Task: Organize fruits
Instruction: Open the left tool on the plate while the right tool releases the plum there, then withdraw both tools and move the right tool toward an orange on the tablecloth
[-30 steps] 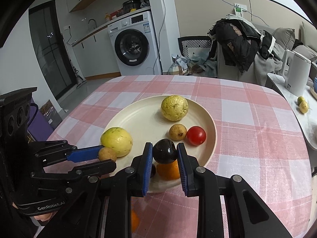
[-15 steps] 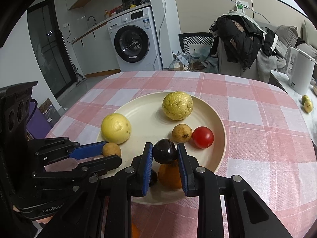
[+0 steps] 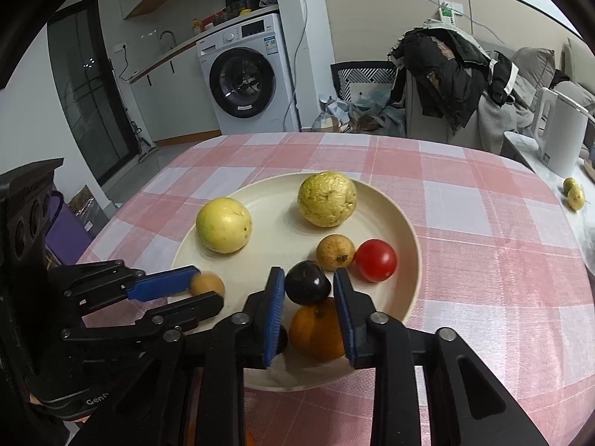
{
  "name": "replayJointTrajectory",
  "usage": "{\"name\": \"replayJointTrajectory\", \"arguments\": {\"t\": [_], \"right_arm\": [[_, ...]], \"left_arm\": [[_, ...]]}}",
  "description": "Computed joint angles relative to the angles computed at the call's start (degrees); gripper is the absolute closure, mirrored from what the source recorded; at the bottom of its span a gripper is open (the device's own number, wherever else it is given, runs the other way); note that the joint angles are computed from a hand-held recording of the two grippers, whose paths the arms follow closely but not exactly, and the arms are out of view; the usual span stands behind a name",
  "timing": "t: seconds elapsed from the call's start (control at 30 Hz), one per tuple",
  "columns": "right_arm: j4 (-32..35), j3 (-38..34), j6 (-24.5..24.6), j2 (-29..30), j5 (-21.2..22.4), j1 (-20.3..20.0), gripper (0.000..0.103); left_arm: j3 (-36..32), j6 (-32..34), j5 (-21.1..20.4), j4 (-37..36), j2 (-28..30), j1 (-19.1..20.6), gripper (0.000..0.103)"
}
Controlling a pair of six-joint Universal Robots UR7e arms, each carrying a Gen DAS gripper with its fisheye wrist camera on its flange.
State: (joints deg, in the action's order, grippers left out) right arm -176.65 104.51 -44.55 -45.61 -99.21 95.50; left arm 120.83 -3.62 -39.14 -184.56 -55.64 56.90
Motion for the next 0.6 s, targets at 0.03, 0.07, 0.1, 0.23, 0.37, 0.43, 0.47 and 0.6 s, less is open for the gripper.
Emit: {"name": "replayJointTrajectory", "arguments": {"t": [0.03,0.07,0.1,0.23,0.37,0.43,0.47,0.6], "right_arm": [[-0.35,0.07,-0.01,-0.10,-0.02,0.00,0.070],[-0.97,0.37,-0.01,-0.33,-0.17,-0.02,0.065],[-1.57,0.67,0.11,-0.56,-0.26,-0.05,0.061],[-2.32,2.41,0.18,-2.40,0.58,-0.45,0.036],[-2.73,4.90,-0.38,-4.70,1.18,-0.79,0.002],[-2.31,6.03,-0.93,-5.82,1.06,-0.90,0.000],[-2.18,6.48,-1.25,-6.24,0.90,-0.93,0.000],[-2.46,8.75,-1.82,-7.82,0.34,-1.16,0.000]], "left_arm": [[0.11,0.11,1.15,-0.27,0.22,-0.37,0.078],[0.28,0.23,2.37,-0.54,0.41,-0.79,0.075],[0.54,0.29,2.97,-0.75,0.40,-1.11,0.073],[2.60,0.40,4.12,-2.96,-0.30,-2.66,0.042],[5.27,-0.14,7.85,-6.00,-0.75,-4.98,0.016],[6.81,-0.03,9.30,-7.21,-1.20,-6.12,0.012],[7.52,-0.37,10.31,-7.08,-1.50,-6.65,0.005],[10.69,-2.14,11.50,-7.66,-3.00,-8.33,0.001]]}}
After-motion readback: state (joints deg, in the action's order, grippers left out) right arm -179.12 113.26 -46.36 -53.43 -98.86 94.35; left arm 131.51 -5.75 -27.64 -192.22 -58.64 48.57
